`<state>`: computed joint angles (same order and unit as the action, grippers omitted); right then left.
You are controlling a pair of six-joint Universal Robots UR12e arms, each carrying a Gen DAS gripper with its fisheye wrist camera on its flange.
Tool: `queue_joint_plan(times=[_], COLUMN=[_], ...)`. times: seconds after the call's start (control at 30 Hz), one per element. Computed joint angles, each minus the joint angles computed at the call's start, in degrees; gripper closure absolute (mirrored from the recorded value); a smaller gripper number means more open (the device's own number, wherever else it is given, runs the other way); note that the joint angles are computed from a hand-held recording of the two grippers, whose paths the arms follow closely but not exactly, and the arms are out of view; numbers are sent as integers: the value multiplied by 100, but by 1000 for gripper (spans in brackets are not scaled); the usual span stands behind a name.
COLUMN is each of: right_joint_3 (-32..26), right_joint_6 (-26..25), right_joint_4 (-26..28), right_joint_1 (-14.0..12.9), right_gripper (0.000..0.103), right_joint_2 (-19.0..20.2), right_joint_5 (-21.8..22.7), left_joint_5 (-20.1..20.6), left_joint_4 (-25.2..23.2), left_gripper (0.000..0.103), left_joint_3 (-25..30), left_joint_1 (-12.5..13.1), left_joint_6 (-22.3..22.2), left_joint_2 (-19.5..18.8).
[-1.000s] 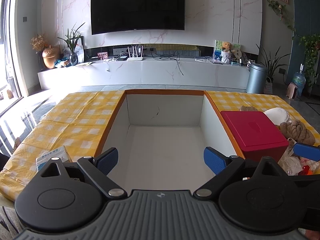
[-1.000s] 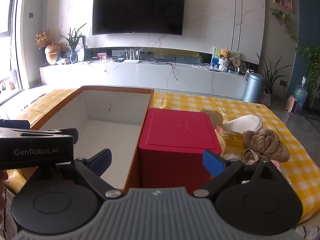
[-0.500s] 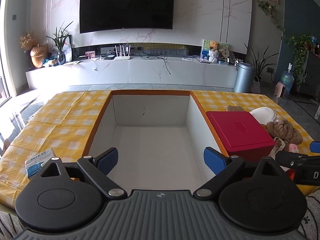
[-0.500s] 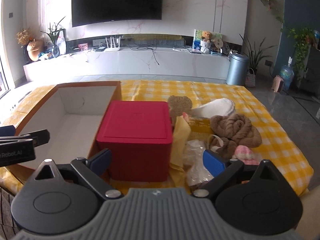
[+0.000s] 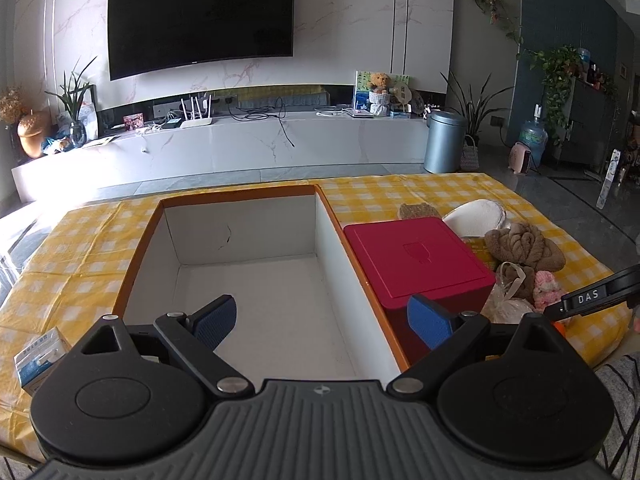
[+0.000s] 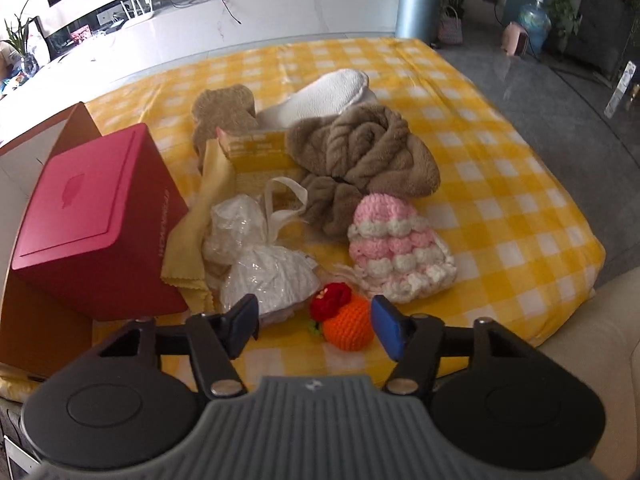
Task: Organize soft objects
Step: 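Grasp the orange crocheted fruit from the pile with the right tool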
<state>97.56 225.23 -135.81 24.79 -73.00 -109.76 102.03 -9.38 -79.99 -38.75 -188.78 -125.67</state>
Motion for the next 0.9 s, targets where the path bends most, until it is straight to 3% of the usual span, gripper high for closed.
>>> queue_joint_plan(times=[0.1, 0.27, 0.4, 0.7, 0.8, 0.9], right_joint_3=[-118, -429, -410, 5, 158, 115], right_joint_6=[102, -41, -88, 31, 273, 669], right_joint_4=[333, 1222, 1254, 453, 21, -175], right_joint_1=[-31, -11, -110, 112, 216, 293], right_gripper=[52, 54, 67, 68, 68, 68], right_joint_2=[118, 338, 342, -24, -221, -274], right_joint_5=[-42, -295, 42, -374, -746, -1413], left_joint_5=[-10, -57, -25, -89, -380, -775], left_joint_4=[-38, -20, -8, -126, -307, -761], left_gripper=[0, 0, 0, 0, 0, 0], left_joint_3=[45, 58, 76, 126, 222, 479], left_joint_1=[-29, -61, -85, -125, -95, -71], left_joint_6=[120, 424, 601, 852, 826, 692], left_joint_2=[-32, -70, -89, -83, -80, -122])
